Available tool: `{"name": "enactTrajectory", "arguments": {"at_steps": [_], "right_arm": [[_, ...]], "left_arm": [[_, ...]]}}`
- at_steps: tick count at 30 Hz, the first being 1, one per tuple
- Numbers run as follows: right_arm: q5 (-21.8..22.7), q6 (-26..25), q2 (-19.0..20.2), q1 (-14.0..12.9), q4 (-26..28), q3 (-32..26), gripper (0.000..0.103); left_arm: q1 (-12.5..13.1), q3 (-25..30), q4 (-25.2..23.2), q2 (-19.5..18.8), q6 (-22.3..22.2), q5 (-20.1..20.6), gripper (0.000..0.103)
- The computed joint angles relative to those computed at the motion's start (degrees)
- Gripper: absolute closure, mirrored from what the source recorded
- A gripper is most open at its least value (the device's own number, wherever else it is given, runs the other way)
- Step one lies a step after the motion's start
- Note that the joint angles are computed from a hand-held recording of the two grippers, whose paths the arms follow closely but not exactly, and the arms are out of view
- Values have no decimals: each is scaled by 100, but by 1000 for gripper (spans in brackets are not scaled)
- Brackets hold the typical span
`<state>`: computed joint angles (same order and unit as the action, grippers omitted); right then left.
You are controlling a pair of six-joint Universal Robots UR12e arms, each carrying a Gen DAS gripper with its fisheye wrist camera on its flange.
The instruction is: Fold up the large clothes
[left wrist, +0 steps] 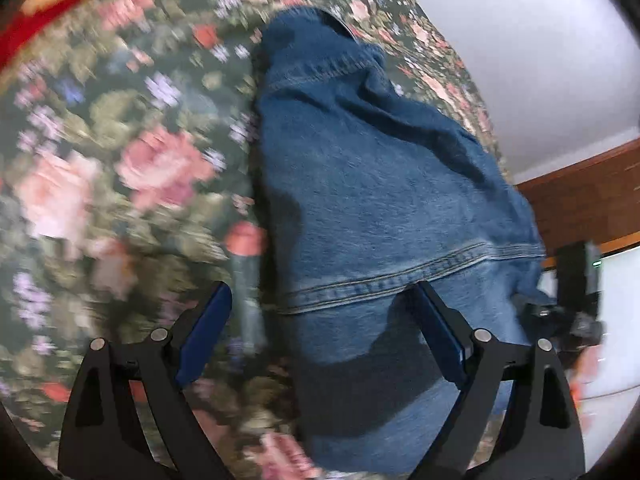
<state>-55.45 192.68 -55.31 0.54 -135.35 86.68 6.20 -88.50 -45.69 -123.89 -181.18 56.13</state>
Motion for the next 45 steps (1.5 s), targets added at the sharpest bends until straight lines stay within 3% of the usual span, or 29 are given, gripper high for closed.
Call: {"name": "enactTrajectory", "arguments": {"at_steps": [6, 10, 12, 18, 24, 35, 45], "right_arm": [[312, 74, 199, 64, -364, -128, 0], [207, -29, 303, 158, -176, -347, 1], [165, 13, 298, 189, -226, -344, 9], [-127, 229, 104, 292, -433, -176, 42], [-411, 89, -127, 429, -422, -106, 54], [-707, 343, -545, 687, -1084, -89, 56], [-847, 608, -483, 1122, -1262, -336, 56]], "left_arm": [[4, 195, -146, -227, 109, -461, 10], [102, 293, -313, -398, -140, -983, 10], [124, 298, -259, -439, -300, -1166, 13], [42, 236, -37, -244, 55, -771, 30], [-31, 139, 233, 71, 520, -509, 41], [261, -39, 838, 634, 745, -819, 43], [728, -467, 898, 1080, 1117, -843, 43]]}}
